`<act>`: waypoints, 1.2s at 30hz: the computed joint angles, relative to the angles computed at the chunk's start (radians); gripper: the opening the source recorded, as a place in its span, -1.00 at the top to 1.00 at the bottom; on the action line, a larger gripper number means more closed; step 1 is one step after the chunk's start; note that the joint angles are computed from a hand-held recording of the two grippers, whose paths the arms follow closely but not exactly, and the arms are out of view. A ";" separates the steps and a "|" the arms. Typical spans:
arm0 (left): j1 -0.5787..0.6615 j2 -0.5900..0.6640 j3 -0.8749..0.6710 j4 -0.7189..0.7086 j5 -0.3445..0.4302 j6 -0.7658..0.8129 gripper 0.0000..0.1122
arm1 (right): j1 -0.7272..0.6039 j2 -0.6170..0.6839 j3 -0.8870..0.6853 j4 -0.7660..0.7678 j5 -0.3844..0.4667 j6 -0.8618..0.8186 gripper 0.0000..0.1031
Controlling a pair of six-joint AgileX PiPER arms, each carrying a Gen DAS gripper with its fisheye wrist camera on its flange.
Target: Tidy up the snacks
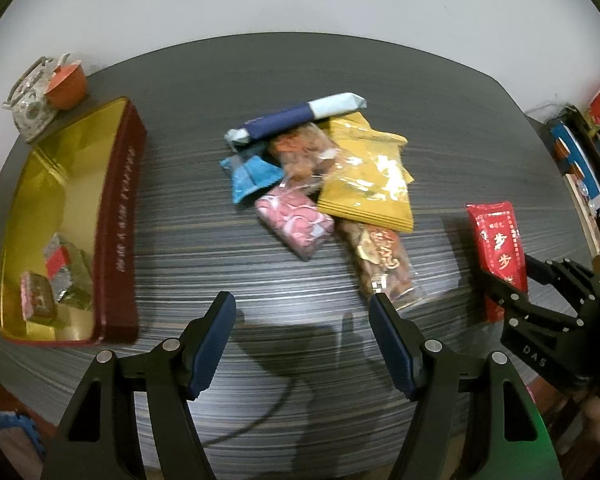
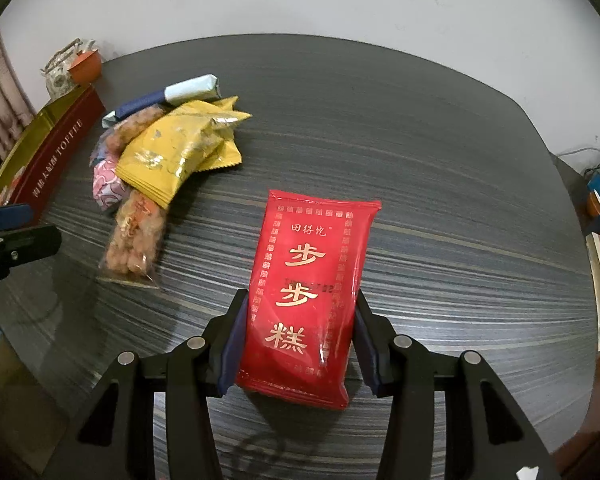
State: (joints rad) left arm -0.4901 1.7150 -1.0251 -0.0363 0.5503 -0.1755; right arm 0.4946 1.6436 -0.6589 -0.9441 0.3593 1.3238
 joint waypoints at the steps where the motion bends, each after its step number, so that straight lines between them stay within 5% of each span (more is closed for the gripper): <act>1: -0.009 0.008 -0.006 0.004 0.000 -0.011 -0.24 | -0.008 0.005 -0.004 0.027 0.000 -0.035 0.14; 21: -0.099 0.122 -0.108 0.051 -0.001 -0.132 -0.24 | -0.128 0.019 0.007 0.120 -0.068 -0.209 0.14; 36: -0.126 0.206 -0.166 0.087 -0.020 -0.202 -0.24 | -0.132 0.037 0.006 0.063 -0.074 -0.123 0.14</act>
State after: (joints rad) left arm -0.6163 1.9211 -1.1908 0.0503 0.5299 -0.3776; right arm 0.3630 1.6807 -0.6532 -0.8807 0.2858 1.2008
